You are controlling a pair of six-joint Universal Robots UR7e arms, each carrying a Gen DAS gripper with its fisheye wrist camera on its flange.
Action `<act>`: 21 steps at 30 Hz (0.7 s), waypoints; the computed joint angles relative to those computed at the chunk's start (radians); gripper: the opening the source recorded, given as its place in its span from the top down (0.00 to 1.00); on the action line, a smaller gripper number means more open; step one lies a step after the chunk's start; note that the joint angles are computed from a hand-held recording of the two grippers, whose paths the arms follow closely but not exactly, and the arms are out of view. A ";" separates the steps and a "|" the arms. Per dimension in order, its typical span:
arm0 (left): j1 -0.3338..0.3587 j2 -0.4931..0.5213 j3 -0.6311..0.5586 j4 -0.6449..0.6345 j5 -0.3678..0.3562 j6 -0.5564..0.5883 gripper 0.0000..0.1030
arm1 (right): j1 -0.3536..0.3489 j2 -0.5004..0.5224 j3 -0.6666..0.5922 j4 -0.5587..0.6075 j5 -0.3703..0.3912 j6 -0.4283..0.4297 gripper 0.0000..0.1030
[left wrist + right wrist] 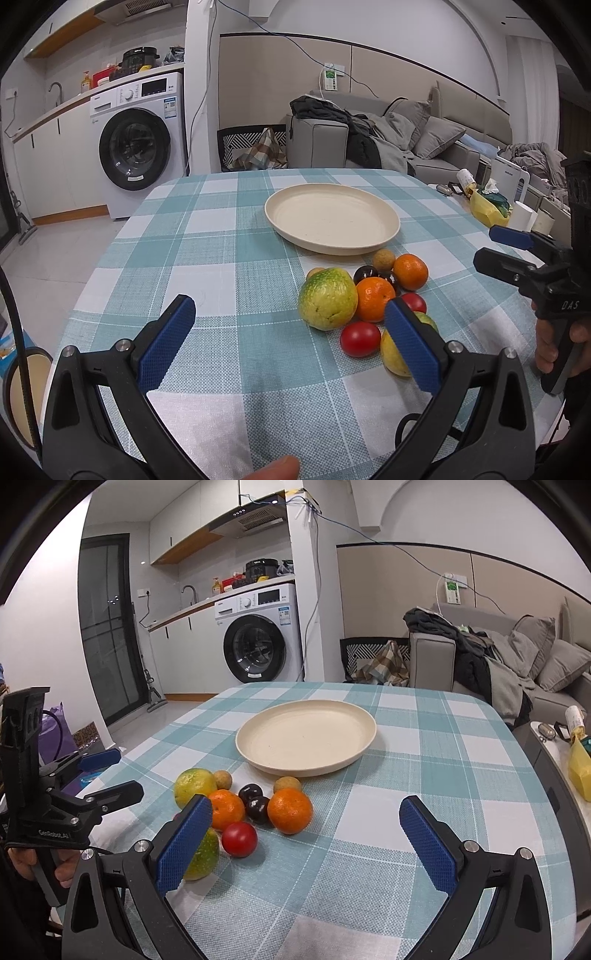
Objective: Organize fruits
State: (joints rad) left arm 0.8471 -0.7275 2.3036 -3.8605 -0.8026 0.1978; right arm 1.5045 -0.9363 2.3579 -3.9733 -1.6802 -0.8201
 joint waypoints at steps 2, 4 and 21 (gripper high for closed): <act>0.002 -0.007 0.001 0.012 -0.004 -0.001 0.01 | 0.003 -0.004 -0.009 0.032 -0.017 0.012 0.00; 0.006 -0.011 -0.001 0.025 -0.006 -0.002 0.01 | -0.002 -0.011 -0.011 0.051 -0.011 0.019 0.00; 0.033 -0.013 -0.055 0.100 -0.014 0.016 0.01 | 0.020 -0.010 -0.057 0.159 -0.057 0.051 0.06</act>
